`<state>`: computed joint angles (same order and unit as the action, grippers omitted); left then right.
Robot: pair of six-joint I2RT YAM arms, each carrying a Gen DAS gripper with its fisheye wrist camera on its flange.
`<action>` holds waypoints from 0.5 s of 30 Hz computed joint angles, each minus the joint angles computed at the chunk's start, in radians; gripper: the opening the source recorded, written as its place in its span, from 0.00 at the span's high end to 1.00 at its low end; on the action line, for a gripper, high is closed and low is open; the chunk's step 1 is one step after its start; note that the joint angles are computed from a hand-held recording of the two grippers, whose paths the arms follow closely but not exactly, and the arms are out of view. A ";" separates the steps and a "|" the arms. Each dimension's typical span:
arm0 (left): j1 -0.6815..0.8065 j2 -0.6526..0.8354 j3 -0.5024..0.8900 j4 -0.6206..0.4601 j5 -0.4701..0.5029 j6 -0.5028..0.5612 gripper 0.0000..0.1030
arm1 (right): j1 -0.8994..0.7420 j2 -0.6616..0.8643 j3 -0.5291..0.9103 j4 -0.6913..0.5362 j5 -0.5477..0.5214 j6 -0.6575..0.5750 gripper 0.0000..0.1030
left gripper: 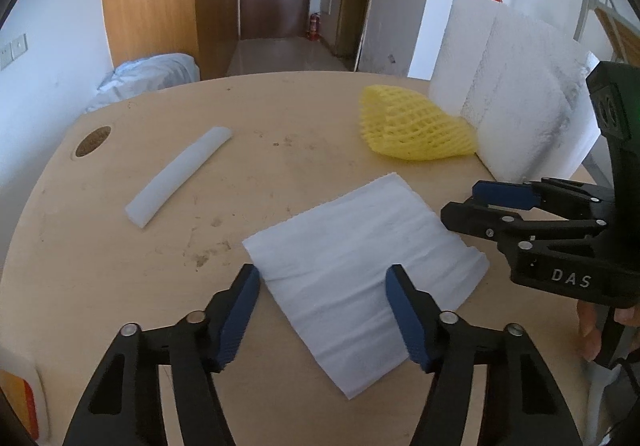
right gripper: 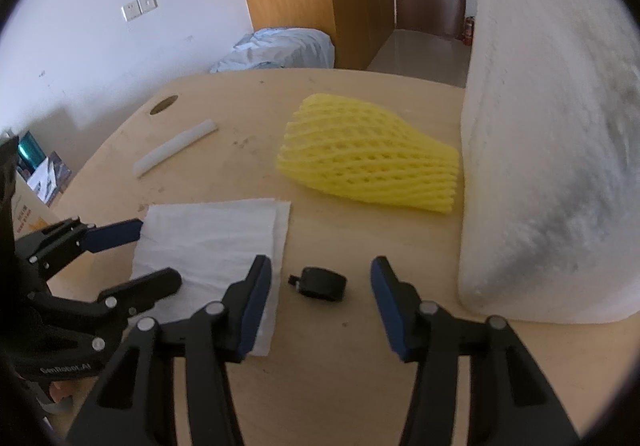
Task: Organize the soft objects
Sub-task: 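Close the left tool on the white paper towel while the right tool grasps the black hair tie, then lift the paper towel with the left tool while the right tool lifts the hair tie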
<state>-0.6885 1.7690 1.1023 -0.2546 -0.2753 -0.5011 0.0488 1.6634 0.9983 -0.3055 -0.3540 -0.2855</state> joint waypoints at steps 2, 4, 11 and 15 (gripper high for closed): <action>-0.001 -0.003 -0.001 -0.003 -0.008 -0.002 0.54 | 0.004 0.002 0.002 -0.001 0.005 0.004 0.52; -0.004 -0.001 0.001 -0.008 -0.025 -0.003 0.60 | 0.009 0.000 -0.004 0.009 0.019 -0.002 0.53; -0.007 0.001 0.003 -0.016 -0.045 0.001 0.93 | 0.009 -0.009 -0.019 0.018 0.032 -0.018 0.67; -0.012 -0.006 -0.004 -0.016 -0.066 0.004 0.96 | 0.000 -0.009 -0.020 0.012 0.017 -0.028 0.68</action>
